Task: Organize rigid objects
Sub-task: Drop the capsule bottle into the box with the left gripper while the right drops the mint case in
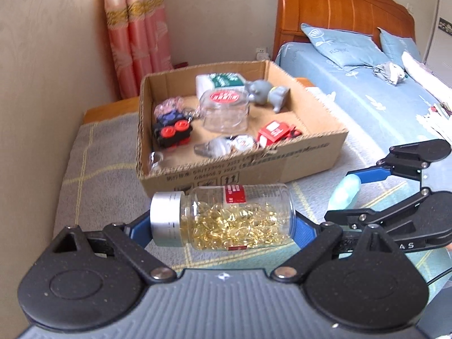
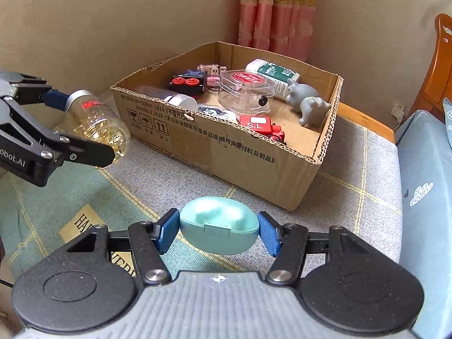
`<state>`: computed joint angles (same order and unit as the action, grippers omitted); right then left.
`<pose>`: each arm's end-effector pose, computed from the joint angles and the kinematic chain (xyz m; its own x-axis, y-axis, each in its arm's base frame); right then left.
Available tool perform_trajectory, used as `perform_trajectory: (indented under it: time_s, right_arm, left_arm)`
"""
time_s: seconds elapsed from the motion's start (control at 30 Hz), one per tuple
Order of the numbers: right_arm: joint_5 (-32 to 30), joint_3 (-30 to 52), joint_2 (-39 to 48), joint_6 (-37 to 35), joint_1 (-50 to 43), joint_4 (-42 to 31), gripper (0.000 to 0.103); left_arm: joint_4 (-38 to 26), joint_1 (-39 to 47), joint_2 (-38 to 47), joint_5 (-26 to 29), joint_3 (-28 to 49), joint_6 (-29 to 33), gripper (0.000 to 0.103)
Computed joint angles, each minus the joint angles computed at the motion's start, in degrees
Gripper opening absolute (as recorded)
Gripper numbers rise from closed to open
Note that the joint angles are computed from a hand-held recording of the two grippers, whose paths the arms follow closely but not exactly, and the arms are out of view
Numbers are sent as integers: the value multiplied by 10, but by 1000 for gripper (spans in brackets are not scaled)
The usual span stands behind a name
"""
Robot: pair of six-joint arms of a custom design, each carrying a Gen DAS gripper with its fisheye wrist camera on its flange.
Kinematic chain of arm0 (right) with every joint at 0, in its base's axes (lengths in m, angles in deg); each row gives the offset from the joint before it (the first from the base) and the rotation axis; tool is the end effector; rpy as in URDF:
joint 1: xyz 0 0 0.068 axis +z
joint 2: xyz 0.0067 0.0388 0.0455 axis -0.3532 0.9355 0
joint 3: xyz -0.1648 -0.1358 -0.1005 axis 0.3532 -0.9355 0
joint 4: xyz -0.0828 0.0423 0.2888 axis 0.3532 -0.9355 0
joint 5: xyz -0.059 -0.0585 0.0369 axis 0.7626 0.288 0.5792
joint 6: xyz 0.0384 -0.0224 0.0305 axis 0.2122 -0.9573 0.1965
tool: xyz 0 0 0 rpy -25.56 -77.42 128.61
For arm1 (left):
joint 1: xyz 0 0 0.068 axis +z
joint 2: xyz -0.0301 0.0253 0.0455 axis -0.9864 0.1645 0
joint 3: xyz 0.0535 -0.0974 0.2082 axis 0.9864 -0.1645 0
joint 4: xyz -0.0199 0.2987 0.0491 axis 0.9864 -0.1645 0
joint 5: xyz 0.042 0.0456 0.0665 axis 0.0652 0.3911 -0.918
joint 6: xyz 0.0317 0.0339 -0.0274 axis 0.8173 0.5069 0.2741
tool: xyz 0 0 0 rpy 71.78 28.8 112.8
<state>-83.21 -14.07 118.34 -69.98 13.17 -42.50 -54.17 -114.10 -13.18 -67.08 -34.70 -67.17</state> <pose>0.2913 0.2009 0.1073 -0.5057 -0.5607 -0.6556 -0.7262 0.6869 -0.0273 0.2087 -0.1234 0.1502 -0.7396 0.0243 -0.6726 0.0315 0.9995 0.0014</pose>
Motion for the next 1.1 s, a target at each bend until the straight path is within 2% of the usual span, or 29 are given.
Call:
perform_trajectory:
  time_s: [0.17, 0.33, 0.6, 0.7, 0.9, 1.1]
  right_arm:
    - [-10, -8, -49, -20, -5, -27, 65]
    - [-13, -3, -82, -31, -13, -34, 65]
    - [-3, 41, -69, -31, -31, -34, 65]
    - [-2, 60, -57, -28, -35, -37, 65]
    - [3, 108, -21, -28, -37, -46, 65]
    - [1, 186, 45, -17, -42, -67, 65]
  left_arm:
    - [10, 3, 27, 0, 49, 42, 94]
    - [48, 20, 90, 7, 111, 106, 94]
    - [95, 65, 209, 36, 191, 160, 94]
    - [126, 69, 220, 17, 186, 173, 96]
    - [135, 80, 146, 16, 125, 149, 101]
    - [121, 57, 36, -20, 42, 111, 102]
